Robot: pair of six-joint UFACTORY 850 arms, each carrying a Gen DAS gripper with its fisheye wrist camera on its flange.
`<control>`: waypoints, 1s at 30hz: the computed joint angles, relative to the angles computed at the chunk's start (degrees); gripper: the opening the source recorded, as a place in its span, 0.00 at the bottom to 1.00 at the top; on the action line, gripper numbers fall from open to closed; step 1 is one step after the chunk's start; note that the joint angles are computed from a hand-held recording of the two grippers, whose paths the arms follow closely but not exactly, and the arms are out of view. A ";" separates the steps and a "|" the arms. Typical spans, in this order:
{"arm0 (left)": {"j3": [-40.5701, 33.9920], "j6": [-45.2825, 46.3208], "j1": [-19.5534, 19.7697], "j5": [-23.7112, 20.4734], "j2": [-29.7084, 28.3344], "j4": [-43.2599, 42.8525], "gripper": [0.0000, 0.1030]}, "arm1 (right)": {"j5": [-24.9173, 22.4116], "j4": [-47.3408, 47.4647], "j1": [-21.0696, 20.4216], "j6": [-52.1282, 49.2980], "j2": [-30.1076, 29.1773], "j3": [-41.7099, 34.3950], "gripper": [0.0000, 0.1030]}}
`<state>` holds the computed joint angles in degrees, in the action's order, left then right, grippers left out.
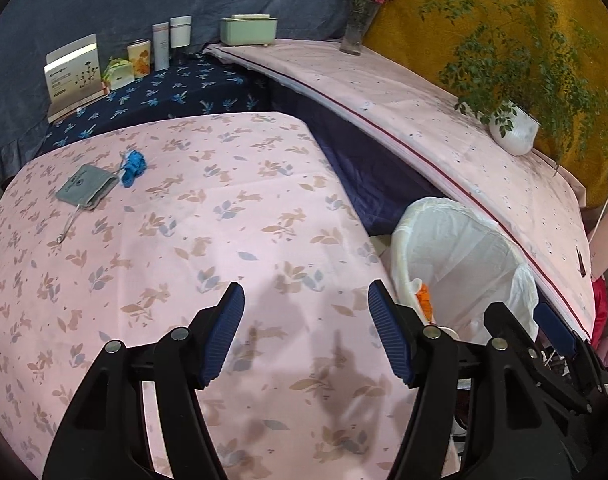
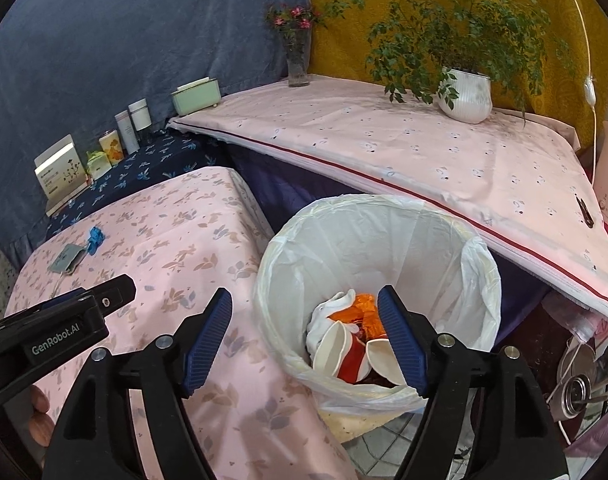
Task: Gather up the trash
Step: 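Move both tools back to the grey pouch and blue item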
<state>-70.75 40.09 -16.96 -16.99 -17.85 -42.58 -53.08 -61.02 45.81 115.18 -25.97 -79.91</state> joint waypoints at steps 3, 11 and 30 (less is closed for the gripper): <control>0.51 -1.32 0.74 1.27 0.08 1.63 0.59 | -0.39 0.51 0.34 -1.20 -1.30 -1.72 0.75; 1.12 -0.90 3.44 2.70 -0.24 1.84 0.61 | -0.72 2.13 1.11 -5.52 -5.13 -7.11 0.79; -2.18 -6.62 11.23 5.70 -3.59 7.95 0.80 | -1.79 8.91 2.01 -22.39 -20.70 -31.34 0.82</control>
<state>-72.93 33.47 -5.72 -11.29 -21.44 -34.63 -54.88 -52.11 47.83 92.79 -46.67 -111.25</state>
